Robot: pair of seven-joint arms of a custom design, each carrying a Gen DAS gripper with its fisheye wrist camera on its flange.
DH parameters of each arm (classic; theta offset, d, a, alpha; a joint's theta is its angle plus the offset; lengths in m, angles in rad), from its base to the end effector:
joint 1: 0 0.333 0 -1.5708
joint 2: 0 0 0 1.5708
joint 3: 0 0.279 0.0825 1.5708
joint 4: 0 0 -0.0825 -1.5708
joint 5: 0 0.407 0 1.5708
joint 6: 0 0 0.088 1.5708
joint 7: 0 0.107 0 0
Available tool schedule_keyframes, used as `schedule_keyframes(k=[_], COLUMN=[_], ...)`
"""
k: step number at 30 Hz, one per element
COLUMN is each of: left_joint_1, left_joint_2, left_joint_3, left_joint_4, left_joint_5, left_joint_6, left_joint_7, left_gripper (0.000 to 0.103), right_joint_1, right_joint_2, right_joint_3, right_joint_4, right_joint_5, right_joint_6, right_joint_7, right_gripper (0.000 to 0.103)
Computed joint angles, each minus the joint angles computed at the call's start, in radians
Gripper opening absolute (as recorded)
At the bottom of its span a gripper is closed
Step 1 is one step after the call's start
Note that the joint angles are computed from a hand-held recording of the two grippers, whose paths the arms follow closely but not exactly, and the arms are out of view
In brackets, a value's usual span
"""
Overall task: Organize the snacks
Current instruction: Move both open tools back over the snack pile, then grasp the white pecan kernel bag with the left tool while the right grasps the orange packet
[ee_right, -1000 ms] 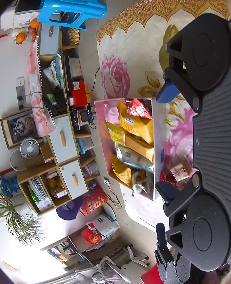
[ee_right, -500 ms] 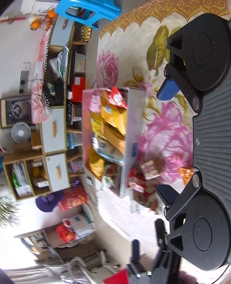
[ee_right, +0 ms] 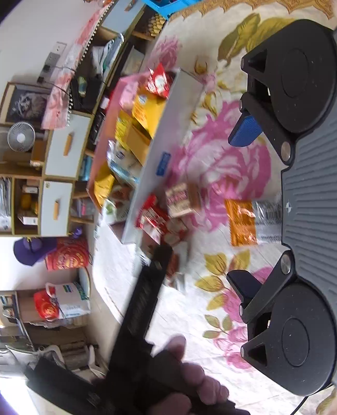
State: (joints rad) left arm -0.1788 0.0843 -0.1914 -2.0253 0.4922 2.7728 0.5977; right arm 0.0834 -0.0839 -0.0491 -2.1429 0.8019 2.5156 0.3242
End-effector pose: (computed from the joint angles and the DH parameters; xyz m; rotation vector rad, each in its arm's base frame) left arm 0.5804 -0.2452 0.4327 -2.0497 1.6610 -0.8421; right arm 0.5818 0.0134 0.4403 -2.2242 1.0037 -0.3969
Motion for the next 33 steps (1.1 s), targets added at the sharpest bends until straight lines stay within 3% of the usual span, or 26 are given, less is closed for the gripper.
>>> schedule_keyframes(k=[7,9,11,15,19,25,26,33], left_joint_1=[-0.014,-0.014,-0.013,-0.012,-0.009,-0.001,-0.001,-0.001], left_joint_2=[0.033,0.033,0.032,0.026,0.021,0.013,0.012,-0.022], left_joint_3=[0.001,0.003,0.004,0.007,0.009,0.006,0.005,0.0], left_joint_4=[0.044,0.043,0.04,0.034,0.033,0.03,0.033,0.01], left_joint_5=[0.039,0.047,0.046,0.057,0.069,0.03,0.027,0.0], left_joint_6=[-0.048,-0.05,-0.05,-0.043,-0.05,-0.065,-0.075,-0.101], left_joint_7=[-0.037,-0.049,-0.063,-0.088,-0.111,-0.109,-0.114,-0.121], left_gripper=[0.089,0.083,0.07,0.063,0.049,0.048,0.048,0.048], right_joint_1=[0.009,0.012,0.012,0.007,0.002,0.0,0.0,-0.001], right_joint_2=[0.0,0.0,0.004,0.021,0.029,0.029,0.03,0.008], right_joint_3=[0.009,0.011,0.01,0.004,0.005,0.006,0.007,0.003], right_joint_4=[-0.039,-0.05,-0.053,-0.034,-0.024,-0.024,-0.021,-0.023], right_joint_5=[-0.053,-0.061,-0.069,-0.051,-0.044,-0.034,-0.039,-0.03], right_joint_6=[0.028,0.048,0.057,0.028,0.016,0.013,0.01,-0.013], right_joint_7=[-0.023,-0.039,-0.042,-0.035,-0.028,-0.046,-0.042,-0.085], right_gripper=[0.094,0.094,0.094,0.095,0.095,0.094,0.093,0.052])
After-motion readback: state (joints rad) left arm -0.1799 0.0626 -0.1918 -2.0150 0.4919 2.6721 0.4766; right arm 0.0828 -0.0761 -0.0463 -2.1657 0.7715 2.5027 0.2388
